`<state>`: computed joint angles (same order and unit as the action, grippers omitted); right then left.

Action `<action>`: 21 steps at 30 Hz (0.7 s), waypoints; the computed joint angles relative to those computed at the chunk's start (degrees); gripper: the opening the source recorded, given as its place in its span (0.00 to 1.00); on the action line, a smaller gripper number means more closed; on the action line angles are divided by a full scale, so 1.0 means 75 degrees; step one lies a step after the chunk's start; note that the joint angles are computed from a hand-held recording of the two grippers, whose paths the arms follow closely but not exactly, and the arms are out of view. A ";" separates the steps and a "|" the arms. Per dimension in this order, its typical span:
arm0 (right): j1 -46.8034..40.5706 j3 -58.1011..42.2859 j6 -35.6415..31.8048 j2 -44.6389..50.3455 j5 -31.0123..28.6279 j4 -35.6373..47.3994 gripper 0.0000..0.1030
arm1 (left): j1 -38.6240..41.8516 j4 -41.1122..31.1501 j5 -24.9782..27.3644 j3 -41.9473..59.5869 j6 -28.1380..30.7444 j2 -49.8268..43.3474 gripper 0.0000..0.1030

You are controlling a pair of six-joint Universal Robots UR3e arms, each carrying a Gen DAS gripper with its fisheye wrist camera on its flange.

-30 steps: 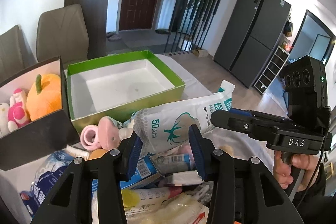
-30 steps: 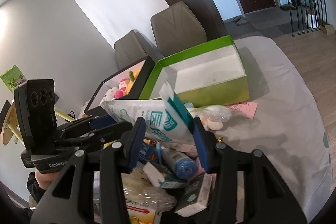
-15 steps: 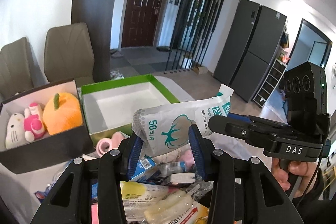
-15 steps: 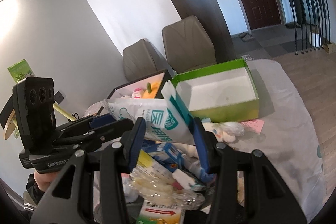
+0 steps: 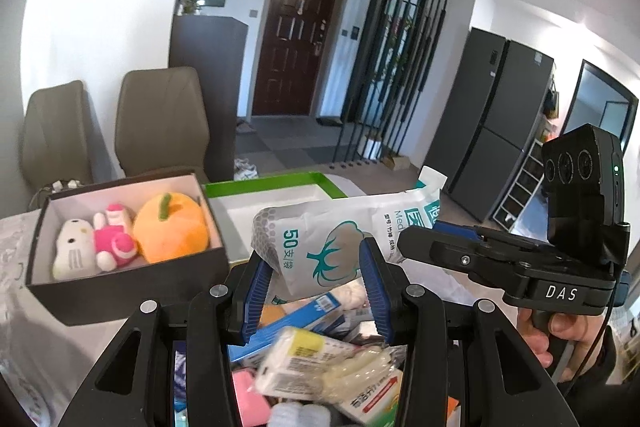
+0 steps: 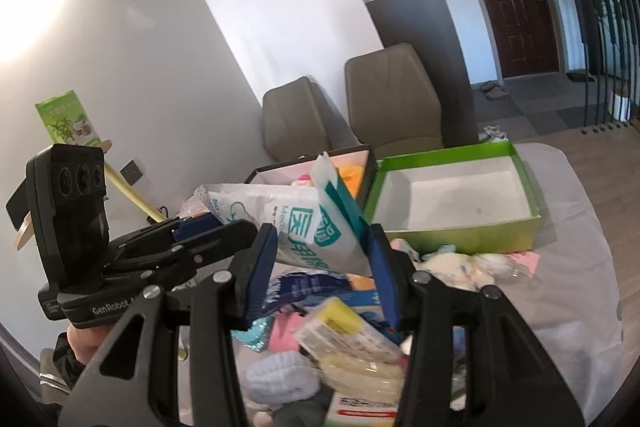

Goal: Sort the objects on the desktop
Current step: 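Lift the white cotton bag with both tools and carry it over the black box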

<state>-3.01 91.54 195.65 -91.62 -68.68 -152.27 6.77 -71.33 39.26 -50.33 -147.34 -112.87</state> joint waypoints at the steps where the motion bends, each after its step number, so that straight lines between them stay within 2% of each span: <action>1: 0.0163 -0.0202 0.0035 0.0125 -0.0116 0.0035 0.45 | 0.0093 -0.0014 -0.0053 -0.0037 0.0037 0.0057 0.44; 14: 0.1857 -0.2622 0.0259 0.1439 -0.1499 0.0705 0.45 | 0.1516 -0.1206 -0.1127 0.0261 0.0961 0.0434 0.44; 21: 0.2366 -0.4128 0.0281 0.2376 -0.1764 0.1210 0.45 | 0.2061 -0.1831 -0.1481 0.0933 0.1227 0.0180 0.44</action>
